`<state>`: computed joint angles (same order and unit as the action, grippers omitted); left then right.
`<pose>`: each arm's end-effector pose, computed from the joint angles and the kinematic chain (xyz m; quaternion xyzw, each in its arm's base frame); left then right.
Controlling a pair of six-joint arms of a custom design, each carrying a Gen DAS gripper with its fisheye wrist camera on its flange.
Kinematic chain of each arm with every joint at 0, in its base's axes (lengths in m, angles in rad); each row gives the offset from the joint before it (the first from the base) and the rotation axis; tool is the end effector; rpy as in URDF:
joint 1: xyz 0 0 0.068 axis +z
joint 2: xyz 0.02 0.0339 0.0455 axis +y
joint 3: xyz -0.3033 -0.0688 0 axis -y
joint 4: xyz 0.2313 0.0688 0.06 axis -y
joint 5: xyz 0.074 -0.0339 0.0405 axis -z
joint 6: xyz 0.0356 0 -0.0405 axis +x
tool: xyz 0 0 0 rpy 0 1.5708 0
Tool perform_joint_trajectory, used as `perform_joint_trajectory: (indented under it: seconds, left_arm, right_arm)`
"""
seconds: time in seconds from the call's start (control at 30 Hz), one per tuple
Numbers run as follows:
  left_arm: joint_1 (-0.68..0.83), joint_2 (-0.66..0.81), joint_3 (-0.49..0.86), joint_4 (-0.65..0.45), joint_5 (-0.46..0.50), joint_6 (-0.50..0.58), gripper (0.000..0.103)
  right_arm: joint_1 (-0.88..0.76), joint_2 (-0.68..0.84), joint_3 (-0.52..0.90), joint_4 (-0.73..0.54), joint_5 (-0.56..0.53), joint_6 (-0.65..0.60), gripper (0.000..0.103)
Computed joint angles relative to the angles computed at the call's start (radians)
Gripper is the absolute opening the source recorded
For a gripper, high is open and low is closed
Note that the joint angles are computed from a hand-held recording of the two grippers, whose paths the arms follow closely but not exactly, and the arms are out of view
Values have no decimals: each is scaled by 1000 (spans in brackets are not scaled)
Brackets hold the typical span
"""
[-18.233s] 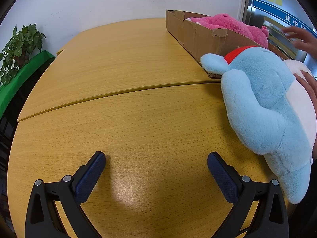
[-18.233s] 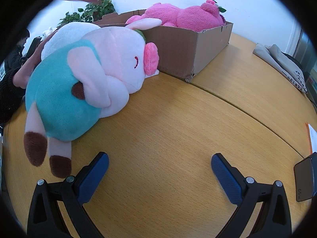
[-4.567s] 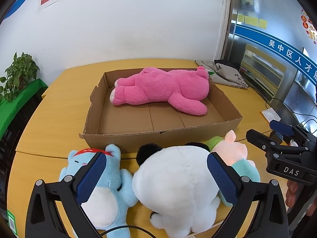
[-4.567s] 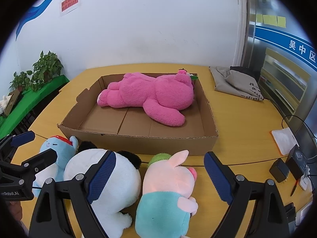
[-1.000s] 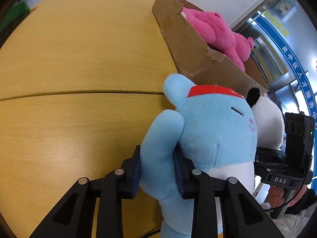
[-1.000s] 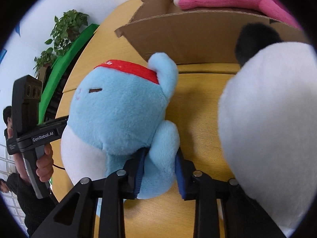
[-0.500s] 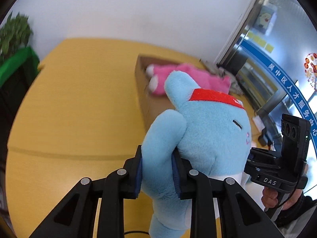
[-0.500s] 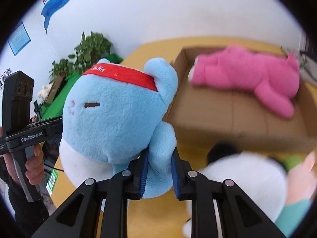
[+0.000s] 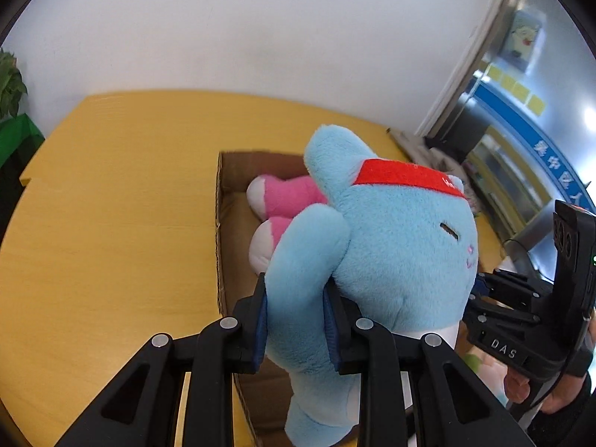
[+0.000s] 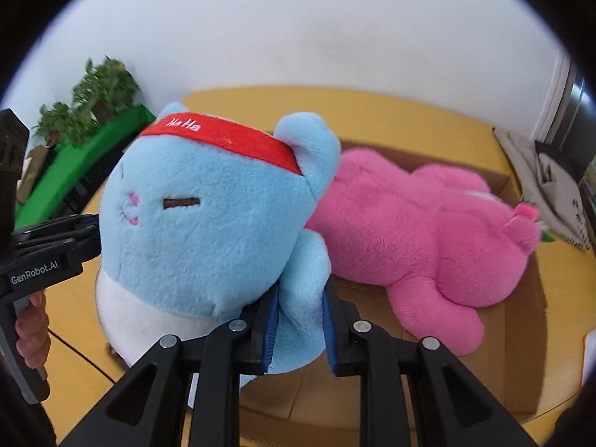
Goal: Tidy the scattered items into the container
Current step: 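Lift the light-blue cat into the box beside the pink bear, then open both grippers and pull back toward the white panda plush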
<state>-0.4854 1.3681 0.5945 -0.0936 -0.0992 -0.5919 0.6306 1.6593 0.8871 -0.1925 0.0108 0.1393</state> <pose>0.2114 -0.1075 0.2085 -0.0670 0.9354 -0.1366 0.3193 0.2561 0.1865 0.2071 -0.2305 0.9262 0.1073 0.2785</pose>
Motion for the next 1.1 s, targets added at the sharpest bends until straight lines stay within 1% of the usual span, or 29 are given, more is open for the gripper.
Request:
perform_joint_trajectory:
  seconds: [0.07, 0.1, 0.17, 0.23, 0.27, 0.37, 0.4, 0.43, 0.5, 0.53, 0.57, 0.6, 0.63, 0.67, 0.7, 0.8, 0.87, 0.9, 1.0, 1.1]
  left_arm:
    - [48, 126, 4, 52, 30, 17, 26]
    - [59, 172, 6, 66, 35, 20, 26]
    - [62, 212, -20, 112, 31, 32, 26]
    - [60, 232, -46, 149, 22, 43, 26]
    - [54, 229, -41, 134, 10, 41, 26]
    - [25, 219, -26, 83, -47, 40, 28]
    - [6, 219, -13, 59, -71, 30, 30]
    - [-13, 219, 1, 34, -95, 20, 31]
    - [-32, 194, 7, -3, -112, -10, 36]
    - [-41, 178, 9, -20, -118, -27, 38]
    - [-56, 154, 14, -46, -135, -46, 44]
    - [-78, 120, 16, -81, -162, -70, 62]
    - [-112, 77, 19, -122, -203, -100, 72]
    - [-164, 25, 24, -171, -261, -142, 86]
    - [-219, -23, 35, -227, -321, -186, 91]
    - [-394, -71, 118, -433, -475, -357, 95]
    - [-521, -40, 195, -579, -560, -503, 98]
    - [-582, -16, 228, -633, -591, -577, 100]
    - [-738, 58, 302, -711, -657, -770, 101]
    - [-857, 144, 361, -734, -684, -885, 101]
  right_arm:
    - [-33, 100, 14, 24, -29, -13, 20]
    - [-42, 162, 42, 9, -53, -9, 20]
    - [-47, 261, 95, -22, -81, -25, 20]
    - [-30, 307, 115, -16, -57, -43, 20]
    - [-23, 319, 121, -14, -43, -50, 20]
    - [-36, 338, 133, -21, -76, -63, 22]
    - [-39, 336, 126, -14, -80, -68, 25]
    - [-42, 326, 107, 5, -77, -72, 29]
    - [-48, 286, 57, 42, -67, -74, 33]
    - [-52, 257, 28, 57, -62, -71, 41]
    - [-55, 228, 0, 71, -56, -68, 47]
    - [-58, 183, -22, 72, -51, -61, 62]
    - [-61, 126, -60, 87, -44, -55, 73]
    - [-52, 66, -81, 80, -26, -46, 76]
    - [-54, 9, -115, 84, -5, -52, 77]
    - [-63, -163, -212, 81, 56, -69, 77]
    - [-69, -283, -271, 58, 91, -72, 77]
    - [-83, -341, -298, 44, 93, -79, 78]
    - [-136, -520, -359, -34, 75, -107, 78]
    - [-164, -583, -386, -74, 58, -140, 78]
